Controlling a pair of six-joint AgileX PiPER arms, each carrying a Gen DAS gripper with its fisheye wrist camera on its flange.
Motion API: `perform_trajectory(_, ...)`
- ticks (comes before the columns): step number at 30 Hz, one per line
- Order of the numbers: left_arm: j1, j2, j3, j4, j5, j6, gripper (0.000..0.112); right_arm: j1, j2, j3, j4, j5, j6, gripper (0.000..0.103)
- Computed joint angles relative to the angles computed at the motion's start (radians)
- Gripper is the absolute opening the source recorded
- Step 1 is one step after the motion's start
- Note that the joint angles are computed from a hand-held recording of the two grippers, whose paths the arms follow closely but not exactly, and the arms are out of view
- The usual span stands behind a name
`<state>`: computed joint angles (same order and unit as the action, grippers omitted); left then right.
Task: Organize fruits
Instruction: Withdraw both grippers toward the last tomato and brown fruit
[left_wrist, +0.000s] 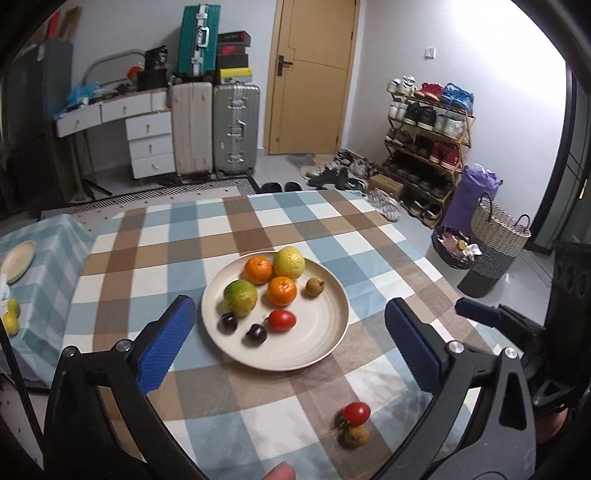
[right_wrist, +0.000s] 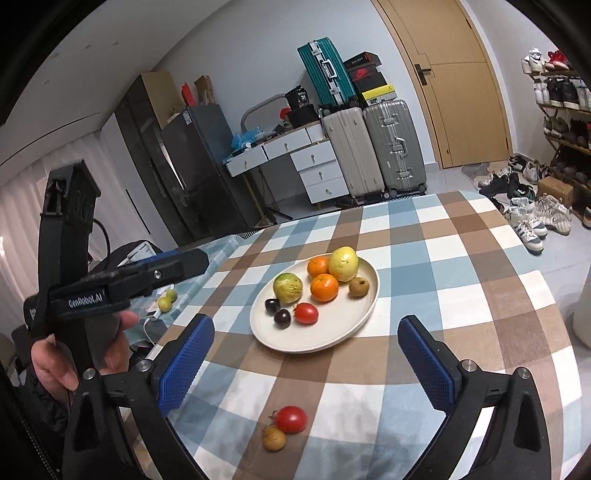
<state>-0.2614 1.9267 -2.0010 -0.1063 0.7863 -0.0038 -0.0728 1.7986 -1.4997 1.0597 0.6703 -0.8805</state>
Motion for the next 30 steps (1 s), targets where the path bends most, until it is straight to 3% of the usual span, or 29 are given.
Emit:
perform_trajectory(4, -0.010, -0.122, 0.218, 0.053, -0.122, -0.057, 0.102, 0.018, -0.048, 0.059, 0.011, -0.029, -0.028, 0.103)
perform_trajectory(10, 0.014, -0.250, 0.472, -0.035, -0.228, -0.025, 0.102, 0.051, -0.130, 0.172, 0.015, -0.107, -0.072, 0.103)
perform_trajectory(18, -0.007, -0.272, 0.666, -0.109, -0.332, 0.021, 0.102, 0.071, -0.194, 0.325, 0.083, -0.204, -0.155, 0.103)
perform_trajectory(22, -0.037, -0.241, 0.703, -0.094, -0.364, -0.012, 0.102, 0.084, -0.210, 0.387, 0.096, -0.242, -0.184, 0.103)
perform_trajectory(30, -0.087, -0.126, 0.654, -0.088, -0.335, -0.041, 0.102, 0.073, -0.188, 0.428, 0.089, -0.266, -0.188, 0.103)
